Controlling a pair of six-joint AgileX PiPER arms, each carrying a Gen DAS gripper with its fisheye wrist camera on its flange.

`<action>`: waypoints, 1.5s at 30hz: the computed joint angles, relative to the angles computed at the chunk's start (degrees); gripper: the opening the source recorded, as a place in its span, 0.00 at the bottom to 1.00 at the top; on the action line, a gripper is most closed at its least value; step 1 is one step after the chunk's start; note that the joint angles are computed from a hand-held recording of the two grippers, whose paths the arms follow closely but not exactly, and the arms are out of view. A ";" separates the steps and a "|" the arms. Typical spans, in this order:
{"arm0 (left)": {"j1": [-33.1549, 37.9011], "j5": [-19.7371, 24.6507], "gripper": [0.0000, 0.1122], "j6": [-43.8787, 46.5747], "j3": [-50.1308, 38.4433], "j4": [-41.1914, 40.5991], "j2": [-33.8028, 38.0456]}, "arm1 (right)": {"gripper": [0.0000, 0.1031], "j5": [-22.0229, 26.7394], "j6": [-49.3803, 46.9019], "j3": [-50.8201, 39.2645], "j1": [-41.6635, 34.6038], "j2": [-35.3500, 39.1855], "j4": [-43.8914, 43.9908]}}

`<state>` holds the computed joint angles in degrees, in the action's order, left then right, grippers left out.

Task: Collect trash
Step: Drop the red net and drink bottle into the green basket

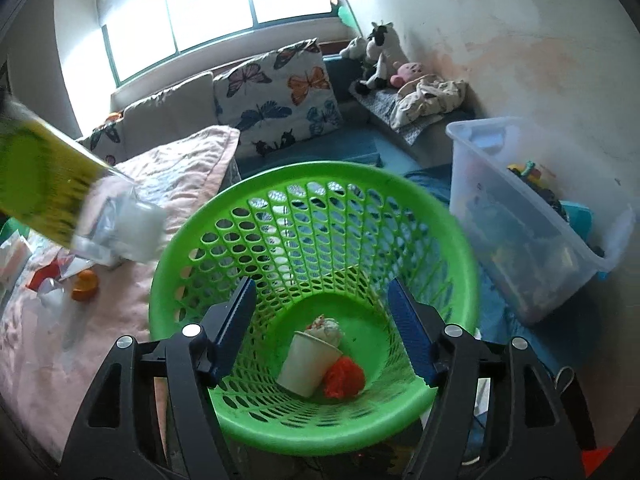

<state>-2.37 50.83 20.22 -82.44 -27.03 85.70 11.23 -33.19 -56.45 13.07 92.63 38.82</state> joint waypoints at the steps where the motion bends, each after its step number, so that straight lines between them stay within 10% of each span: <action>1: -1.23 -0.45 0.40 -0.62 -0.74 0.82 1.56 | 0.67 -0.23 -2.03 0.77 -0.41 -0.69 2.01; 28: -16.96 4.16 0.40 -17.40 -28.87 11.79 40.31 | 0.67 1.69 -38.28 16.66 -13.46 -13.88 37.78; 31: -16.66 5.02 0.56 -18.48 -31.89 11.04 42.78 | 0.67 1.39 -37.70 17.39 -13.69 -14.20 37.26; 45: -10.46 -8.57 0.55 -13.27 -6.09 9.88 20.05 | 0.67 1.66 -30.10 16.17 -9.65 -15.08 30.83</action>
